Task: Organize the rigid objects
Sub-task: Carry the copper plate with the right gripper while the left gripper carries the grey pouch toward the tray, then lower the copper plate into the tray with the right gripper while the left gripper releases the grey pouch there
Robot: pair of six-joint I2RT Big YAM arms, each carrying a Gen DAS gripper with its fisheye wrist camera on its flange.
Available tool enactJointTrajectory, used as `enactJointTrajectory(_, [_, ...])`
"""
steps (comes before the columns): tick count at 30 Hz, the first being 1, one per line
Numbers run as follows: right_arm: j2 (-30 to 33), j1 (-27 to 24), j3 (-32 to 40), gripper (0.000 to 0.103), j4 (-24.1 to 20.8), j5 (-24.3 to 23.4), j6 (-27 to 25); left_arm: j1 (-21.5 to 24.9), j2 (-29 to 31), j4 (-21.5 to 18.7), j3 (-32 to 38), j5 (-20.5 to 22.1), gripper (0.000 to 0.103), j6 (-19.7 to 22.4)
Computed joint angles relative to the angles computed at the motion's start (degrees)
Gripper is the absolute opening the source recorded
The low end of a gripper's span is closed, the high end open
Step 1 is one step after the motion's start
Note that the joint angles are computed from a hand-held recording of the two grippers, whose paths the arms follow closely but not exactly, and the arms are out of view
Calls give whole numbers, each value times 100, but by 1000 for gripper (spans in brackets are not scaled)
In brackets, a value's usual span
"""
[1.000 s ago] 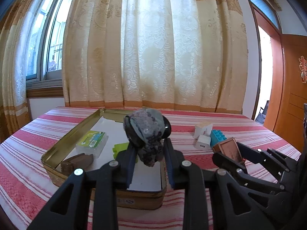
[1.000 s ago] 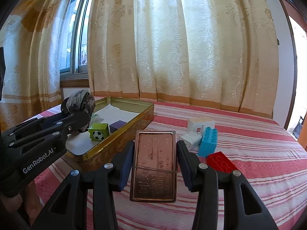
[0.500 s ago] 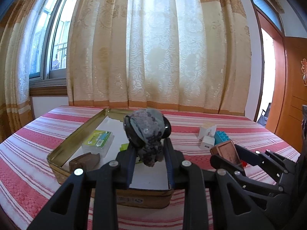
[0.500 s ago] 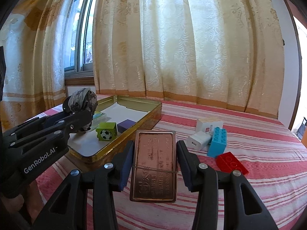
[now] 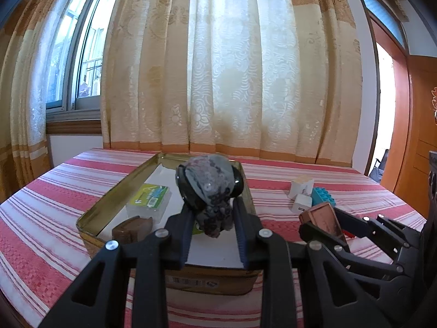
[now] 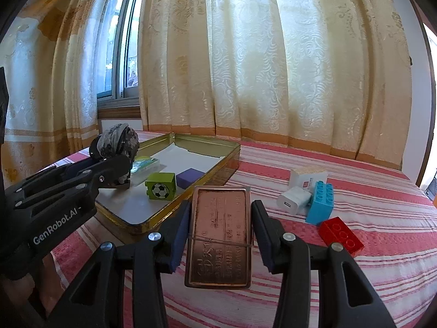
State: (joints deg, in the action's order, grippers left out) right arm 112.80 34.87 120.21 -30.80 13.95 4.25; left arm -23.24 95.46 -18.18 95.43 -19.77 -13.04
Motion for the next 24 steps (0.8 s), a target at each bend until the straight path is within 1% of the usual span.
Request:
enactJointTrajectory(7, [103, -6, 199, 48, -201, -133, 11, 50, -41, -16, -46, 21, 27, 2])
enactJointTrajectory(13, [275, -34, 523, 48, -528, -345, 92, 130, -91, -4, -117, 30, 27, -44])
enactJointTrajectory(17, [440, -65, 853, 48, -820, -596, 183, 221, -83, -124, -66, 47, 27, -60])
enactJointTrajectory(20, [750, -109, 1477, 48, -1201, -817, 269, 312, -51, -241, 24, 118, 27, -91])
enactJointTrajectory(22, [1021, -139, 2038, 48, -1551, -1006, 345, 379, -9, -338, 141, 165, 27, -98])
enactJointTrajectory(23, [1131, -152, 2262, 48, -1654, -1090, 382, 405, 14, -385, 202, 176, 27, -82])
enactJointTrajectory(24, [1292, -147, 2592, 48, -1800, -1085, 352, 431, 49, -459, 286, 191, 27, -71])
